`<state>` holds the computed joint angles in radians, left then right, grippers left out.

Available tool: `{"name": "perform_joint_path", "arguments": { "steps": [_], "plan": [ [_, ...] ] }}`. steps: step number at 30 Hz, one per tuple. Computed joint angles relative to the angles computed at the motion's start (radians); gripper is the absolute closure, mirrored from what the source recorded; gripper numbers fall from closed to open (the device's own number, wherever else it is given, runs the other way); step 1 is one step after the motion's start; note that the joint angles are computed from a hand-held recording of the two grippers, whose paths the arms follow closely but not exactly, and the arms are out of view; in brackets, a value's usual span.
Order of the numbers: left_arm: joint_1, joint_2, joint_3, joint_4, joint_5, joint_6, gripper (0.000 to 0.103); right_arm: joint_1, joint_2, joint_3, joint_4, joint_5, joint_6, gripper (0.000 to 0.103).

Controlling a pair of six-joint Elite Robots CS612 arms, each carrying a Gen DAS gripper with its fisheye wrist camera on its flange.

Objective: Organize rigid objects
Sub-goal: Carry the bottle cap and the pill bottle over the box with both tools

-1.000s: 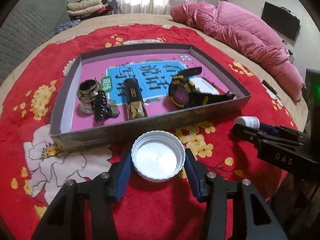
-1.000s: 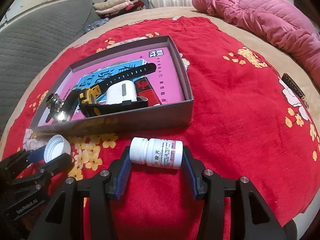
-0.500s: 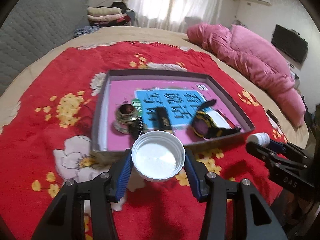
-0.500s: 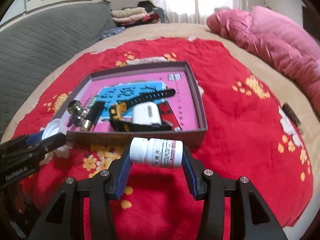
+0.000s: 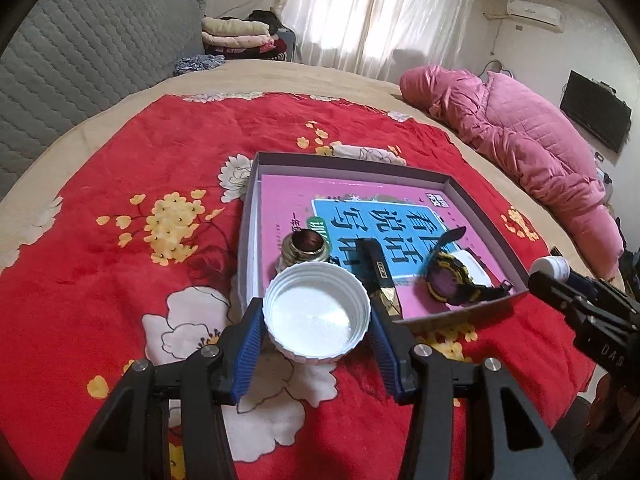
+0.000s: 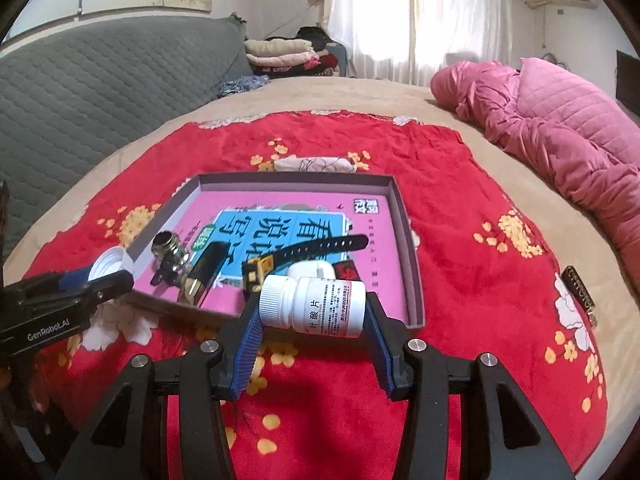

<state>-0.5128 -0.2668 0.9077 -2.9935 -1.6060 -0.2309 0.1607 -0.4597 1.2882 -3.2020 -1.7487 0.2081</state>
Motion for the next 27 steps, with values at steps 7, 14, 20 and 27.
{"name": "perform_joint_path", "arguments": {
  "steps": [7, 14, 20, 27],
  "plan": [
    [0.006, 0.023, -0.038, -0.003, -0.006, -0.004, 0.052, -0.003, 0.007, -0.02, 0.009, -0.024, 0.008, 0.053],
    [0.007, 0.042, -0.071, 0.007, -0.023, 0.002, 0.052, -0.018, 0.01, -0.034, 0.027, -0.065, 0.043, 0.053],
    [0.004, 0.06, -0.102, 0.032, -0.023, 0.013, 0.052, -0.027, 0.016, -0.044, 0.055, -0.079, 0.065, 0.053],
    [0.006, 0.076, -0.131, 0.059, -0.03, 0.023, 0.052, -0.027, 0.033, -0.074, 0.102, -0.062, 0.069, 0.053]
  ]
}}
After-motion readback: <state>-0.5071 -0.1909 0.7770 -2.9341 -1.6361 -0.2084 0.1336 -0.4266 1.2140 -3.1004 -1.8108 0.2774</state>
